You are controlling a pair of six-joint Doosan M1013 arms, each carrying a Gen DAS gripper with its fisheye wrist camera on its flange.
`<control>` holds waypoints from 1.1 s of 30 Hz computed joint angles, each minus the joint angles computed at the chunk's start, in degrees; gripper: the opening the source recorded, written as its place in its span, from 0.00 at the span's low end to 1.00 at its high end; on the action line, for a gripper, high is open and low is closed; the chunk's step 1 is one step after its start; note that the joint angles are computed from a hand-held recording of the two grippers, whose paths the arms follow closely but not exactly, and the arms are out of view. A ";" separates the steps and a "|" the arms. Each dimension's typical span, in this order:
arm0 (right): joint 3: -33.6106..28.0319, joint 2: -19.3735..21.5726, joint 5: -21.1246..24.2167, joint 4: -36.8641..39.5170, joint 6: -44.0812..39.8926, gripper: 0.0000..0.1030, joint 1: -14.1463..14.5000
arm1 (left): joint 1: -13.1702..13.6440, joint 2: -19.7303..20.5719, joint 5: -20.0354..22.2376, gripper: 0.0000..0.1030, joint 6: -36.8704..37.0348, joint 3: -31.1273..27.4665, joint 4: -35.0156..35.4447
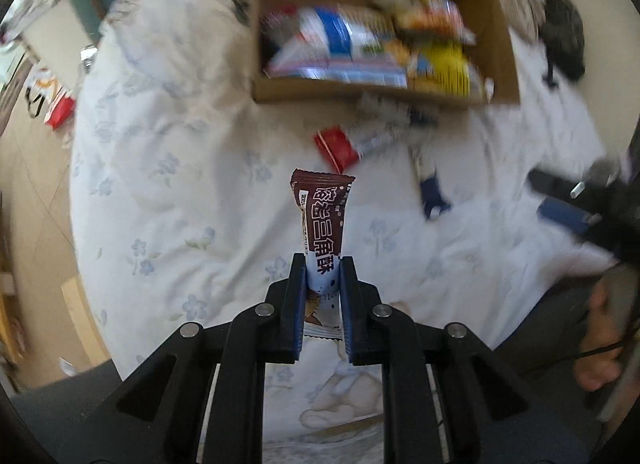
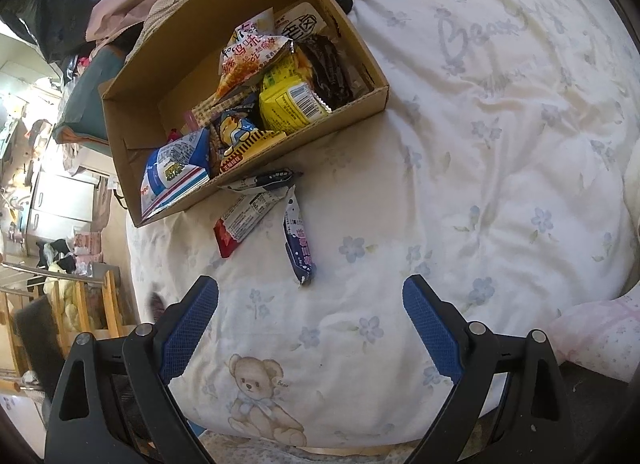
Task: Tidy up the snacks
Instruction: 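Grasp the brown chocolate bar with left tool while right tool grasps the white stick packet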
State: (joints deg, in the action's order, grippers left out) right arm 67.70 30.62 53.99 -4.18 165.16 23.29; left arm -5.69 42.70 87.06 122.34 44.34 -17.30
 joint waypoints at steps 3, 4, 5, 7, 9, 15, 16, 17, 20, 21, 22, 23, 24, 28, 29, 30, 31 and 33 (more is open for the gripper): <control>-1.05 0.84 1.29 0.77 -0.53 0.93 -0.33 | 0.31 -0.30 -1.89 0.12 -2.65 -0.26 -0.55; -1.52 1.21 1.82 1.06 -0.88 0.93 -0.46 | 0.21 0.28 -2.22 0.12 -3.07 -1.15 -0.24; -2.21 1.73 2.58 1.40 -1.48 0.93 -0.62 | 0.08 0.00 -3.17 0.12 -3.23 -0.66 -0.02; -4.08 3.00 4.69 1.64 -2.74 0.93 -0.82 | 0.15 -0.76 -4.72 0.12 -3.51 0.56 -0.12; -6.02 4.34 7.01 1.72 -4.14 0.93 -0.90 | -0.03 -0.80 -5.36 0.12 -4.01 0.61 -0.09; -10.45 7.96 11.19 2.70 -7.43 0.93 -1.45 | -0.16 0.61 -5.15 0.12 -6.05 -1.12 1.28; -11.09 8.62 11.92 2.97 -8.32 0.93 -1.59 | -0.20 0.65 -5.33 0.12 -6.21 -1.10 1.65; -11.61 9.20 12.60 3.03 -9.11 0.93 -1.67 | -0.27 0.64 -5.68 0.12 -6.37 -1.01 2.08; -13.15 10.73 15.05 3.35 -10.99 0.85 -1.83 | -0.50 0.92 -5.66 0.12 -6.54 -1.22 3.04; -13.60 11.18 15.59 3.50 -11.93 0.82 -1.85 | -0.57 0.92 -5.88 0.12 -6.68 -1.16 3.40; -14.33 11.71 16.53 3.30 -12.84 0.79 -1.80 | -0.63 0.97 -5.96 0.12 -6.81 -1.18 3.65; -14.93 12.13 17.28 3.04 -13.67 0.74 -1.77 | -0.66 1.01 -6.00 0.12 -6.87 -1.21 3.77; -15.73 12.68 18.33 2.52 -14.56 0.71 -1.65 | -0.69 1.04 -6.08 0.12 -6.95 -1.25 3.90; -16.67 13.44 19.14 1.89 -16.69 0.23 -1.20 | -0.82 0.93 -7.02 0.12 -6.75 -1.01 4.24; -16.53 13.28 18.29 1.91 -17.49 0.11 -1.05 | -0.85 0.90 -7.25 0.12 -6.74 -0.93 4.38; -17.09 13.40 18.23 2.20 -18.98 0.11 -0.90 | -0.87 0.94 -7.27 0.12 -6.82 -0.97 4.43; -17.98 13.69 19.15 1.38 -19.82 0.11 -0.57 | -0.90 1.06 -7.11 0.12 -6.97 -1.12 4.55; -16.99 13.11 17.34 3.20 -19.77 0.10 -0.64 | -0.92 1.19 -6.90 0.12 -7.22 -1.26 4.68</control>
State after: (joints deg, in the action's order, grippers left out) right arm 50.71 43.73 71.33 -0.97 145.38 22.65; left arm -6.60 43.89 80.16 115.12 43.08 -12.62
